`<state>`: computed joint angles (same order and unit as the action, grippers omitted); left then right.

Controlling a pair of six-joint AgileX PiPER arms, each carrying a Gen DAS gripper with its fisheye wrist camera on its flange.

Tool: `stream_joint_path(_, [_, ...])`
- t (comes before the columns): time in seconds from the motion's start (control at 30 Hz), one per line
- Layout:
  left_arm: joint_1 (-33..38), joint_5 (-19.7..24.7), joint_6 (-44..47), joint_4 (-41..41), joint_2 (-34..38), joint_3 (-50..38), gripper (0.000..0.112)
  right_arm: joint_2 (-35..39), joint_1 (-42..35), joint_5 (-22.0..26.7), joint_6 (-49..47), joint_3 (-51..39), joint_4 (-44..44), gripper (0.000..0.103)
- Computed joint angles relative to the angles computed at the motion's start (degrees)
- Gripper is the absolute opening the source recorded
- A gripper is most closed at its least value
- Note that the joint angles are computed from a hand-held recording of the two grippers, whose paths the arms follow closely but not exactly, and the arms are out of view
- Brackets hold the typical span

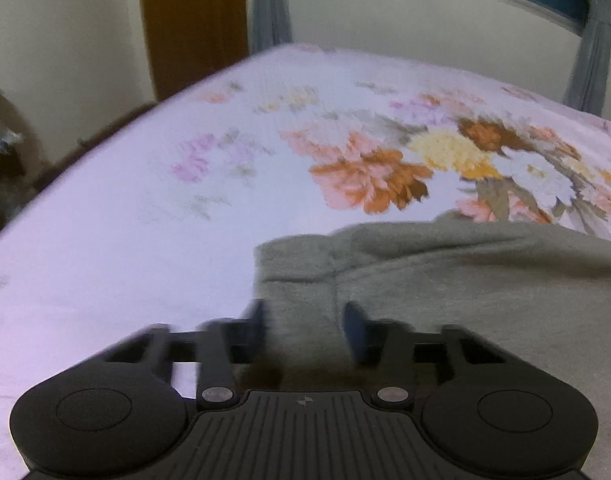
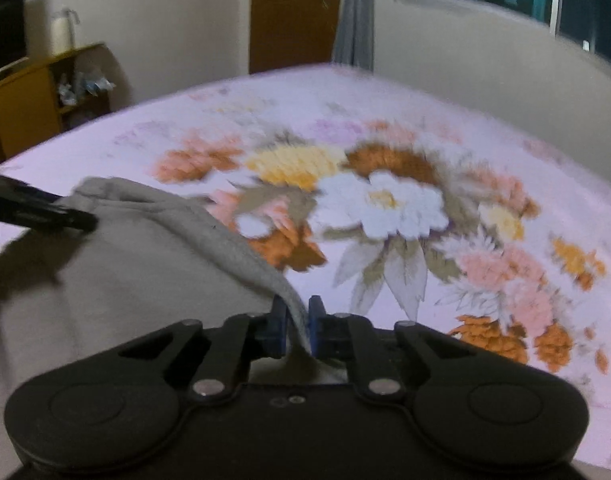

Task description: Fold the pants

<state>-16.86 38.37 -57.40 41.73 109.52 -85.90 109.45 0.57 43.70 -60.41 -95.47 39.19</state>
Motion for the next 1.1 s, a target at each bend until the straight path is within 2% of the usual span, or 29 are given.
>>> stream_joint_path(0.13, [-0.9, -0.7, -2.1, 0.6, -7.4, 6.4, 0.024, -15.1, -2.3, -0.2, -10.2, 15.6, 7.8, 0.007])
stream_joint_path(0.23, [-2.6, -0.5, -2.0, -0.7, -14.8, 12.7, 0.023, -25.8, -3.8, 0.6, -14.1, 25.4, 9.9, 0.006])
stream_joint_path(0.33, [-5.0, 0.3, -0.8, -4.3, -23.4, 19.5, 0.023, -36.8, -7.2, 5.1, -14.6, 34.5, 11.2, 0.006])
stream_joint_path(0.47, [-9.9, 5.0, -3.4, -6.8, -34.3, 27.9, 0.024, -48.5, -8.6, 9.3, -11.8, 45.3, 8.0, 0.006])
stream_joint_path(0.53, [-12.0, 7.3, -4.0, -8.9, -38.3, 31.4, 0.024, -51.7, -6.8, 8.0, -8.2, 49.7, 5.6, 0.006])
stream_joint_path(0.6, [-12.5, 8.6, -2.9, -12.6, -40.7, 34.1, 0.024, -52.9, -2.9, 4.7, -2.3, 52.5, 1.3, 0.01])
stream_joint_path(0.67, [-12.4, 9.0, -3.0, -16.6, -43.9, 37.0, 0.024, -53.3, -0.1, 2.4, 4.7, 54.0, -2.8, 0.023])
stream_joint_path(0.73, [-14.0, 10.0, -6.7, -17.7, -48.3, 39.9, 0.024, -54.3, -2.3, 4.5, 6.4, 53.7, -1.9, 0.023])
stream_joint_path(0.8, [-17.0, 12.1, -10.7, -16.6, -51.5, 41.5, 0.026, -55.5, -7.1, 8.7, 5.7, 52.9, 0.6, 0.03])
stream_joint_path(0.83, [-18.4, 13.0, -13.0, -16.5, -53.2, 42.2, 0.033, -55.3, -9.6, 10.7, 5.2, 52.2, 1.4, 0.036])
stream_joint_path(0.87, [-19.4, 13.2, -15.3, -16.7, -55.0, 42.9, 0.046, -55.1, -11.9, 12.7, 5.2, 51.6, 2.1, 0.039])
stream_joint_path(0.9, [-20.7, 12.9, -18.1, -16.4, -56.3, 43.6, 0.053, -54.4, -14.5, 14.8, 5.2, 50.8, 2.9, 0.04])
stream_joint_path(0.93, [-21.8, 12.2, -20.9, -15.9, -57.5, 44.2, 0.06, -53.2, -16.9, 16.5, 5.7, 50.0, 3.7, 0.04])
stream_joint_path(0.97, [-21.8, 10.9, -21.3, -16.9, -58.8, 44.7, 0.061, -52.7, -18.5, 17.7, 7.1, 49.8, 3.9, 0.04])
stream_joint_path(1.1, [-13.8, 0.9, -14.8, -28.0, -57.0, 46.7, 0.06, -47.4, -24.5, 22.2, 13.2, 48.2, 4.8, 0.042])
